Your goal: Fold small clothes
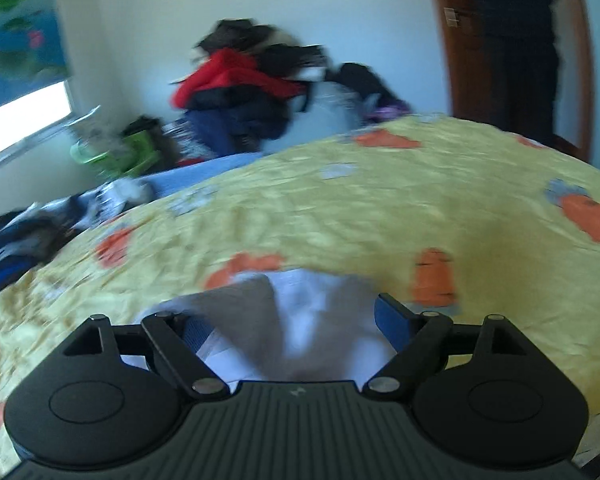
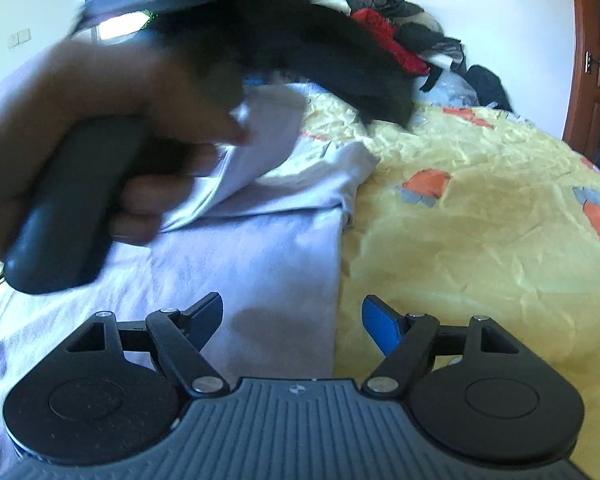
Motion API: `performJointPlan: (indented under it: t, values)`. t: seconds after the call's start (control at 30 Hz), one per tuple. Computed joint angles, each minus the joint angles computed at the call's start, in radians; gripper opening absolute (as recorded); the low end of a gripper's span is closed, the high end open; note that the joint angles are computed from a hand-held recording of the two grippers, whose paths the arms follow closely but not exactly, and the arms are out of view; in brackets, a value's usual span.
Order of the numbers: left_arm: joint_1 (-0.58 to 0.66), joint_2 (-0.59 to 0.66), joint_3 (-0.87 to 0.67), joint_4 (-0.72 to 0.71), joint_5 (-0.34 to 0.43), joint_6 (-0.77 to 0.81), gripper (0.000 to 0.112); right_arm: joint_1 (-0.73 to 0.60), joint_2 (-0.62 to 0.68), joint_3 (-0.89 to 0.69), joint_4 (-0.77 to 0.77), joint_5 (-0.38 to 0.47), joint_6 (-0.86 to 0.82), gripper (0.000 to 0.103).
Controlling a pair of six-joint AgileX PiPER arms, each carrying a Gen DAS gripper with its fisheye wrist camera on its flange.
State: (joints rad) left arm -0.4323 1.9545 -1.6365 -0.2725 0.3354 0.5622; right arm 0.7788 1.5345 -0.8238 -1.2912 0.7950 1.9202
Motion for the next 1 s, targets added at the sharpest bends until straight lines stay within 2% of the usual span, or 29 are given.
performJointPlan:
  t: [0.07, 0.1, 0.17, 0.27, 0.33, 0.4, 0.47, 0.53, 0.6, 0.67, 0.7, 0.77, 0.87, 0.9, 0.93, 0.97, 1.0]
  values:
    - [0.061, 0.000, -0.028, -0.089, 0.054, 0.037, 0.086, -0.018, -0.001, -0.005, -0.013, 0.003, -0.007, 0.079]
    - [0.098, 0.000, -0.038, -0.182, 0.087, 0.099, 0.086, -0.023, 0.000, -0.013, -0.015, 0.007, -0.017, 0.079]
    - [0.164, 0.024, -0.106, -0.348, 0.204, 0.181, 0.089, -0.031, 0.008, -0.042, -0.020, 0.016, -0.042, 0.079]
    - [0.196, 0.083, -0.263, -0.416, 0.407, 0.148, 0.089, -0.045, 0.046, -0.104, -0.018, -0.007, -0.104, 0.079]
    - [0.200, 0.090, -0.310, -0.502, 0.494, 0.195, 0.089, -0.041, 0.072, -0.136, -0.021, -0.018, -0.127, 0.079]
    - [0.197, 0.074, -0.317, -0.579, 0.547, 0.283, 0.089, -0.038, 0.086, -0.162, -0.008, -0.038, -0.161, 0.080]
    - [0.196, 0.010, -0.226, -0.674, 0.521, 0.405, 0.089, -0.038, 0.098, -0.181, 0.005, -0.064, -0.200, 0.080]
    - [0.201, -0.046, -0.146, -0.707, 0.442, 0.495, 0.091, -0.049, 0.106, -0.201, 0.004, -0.094, -0.229, 0.080]
    - [0.187, -0.098, -0.063, -0.618, 0.267, 0.489, 0.095, -0.062, 0.116, -0.222, -0.017, -0.127, -0.242, 0.080]
    - [0.180, -0.123, 0.000, -0.431, 0.084, 0.355, 0.096, -0.103, 0.136, -0.254, -0.043, -0.187, -0.260, 0.080]
    - [0.190, -0.122, 0.011, -0.338, 0.040, 0.264, 0.096, -0.135, 0.154, -0.277, -0.053, -0.243, -0.278, 0.080]
    - [0.242, -0.106, 0.016, -0.271, 0.013, 0.166, 0.096, -0.194, 0.197, -0.340, 0.027, -0.348, -0.398, 0.080]
    - [0.307, -0.055, -0.026, -0.162, 0.027, 0.002, 0.096, -0.284, 0.272, -0.420, 0.285, -0.554, -0.682, 0.079]
    - [0.322, -0.042, -0.037, -0.129, 0.031, -0.040, 0.096, -0.296, 0.299, -0.442, 0.349, -0.595, -0.730, 0.079]
    - [0.333, -0.028, -0.045, -0.106, 0.037, -0.064, 0.096, -0.301, 0.328, -0.470, 0.378, -0.595, -0.739, 0.078]
    - [0.346, -0.017, -0.057, -0.110, 0.055, -0.052, 0.096, -0.292, 0.345, -0.498, 0.367, -0.555, -0.707, 0.078]
    - [0.355, -0.007, -0.066, -0.110, 0.071, -0.041, 0.096, -0.279, 0.365, -0.532, 0.317, -0.475, -0.636, 0.078]
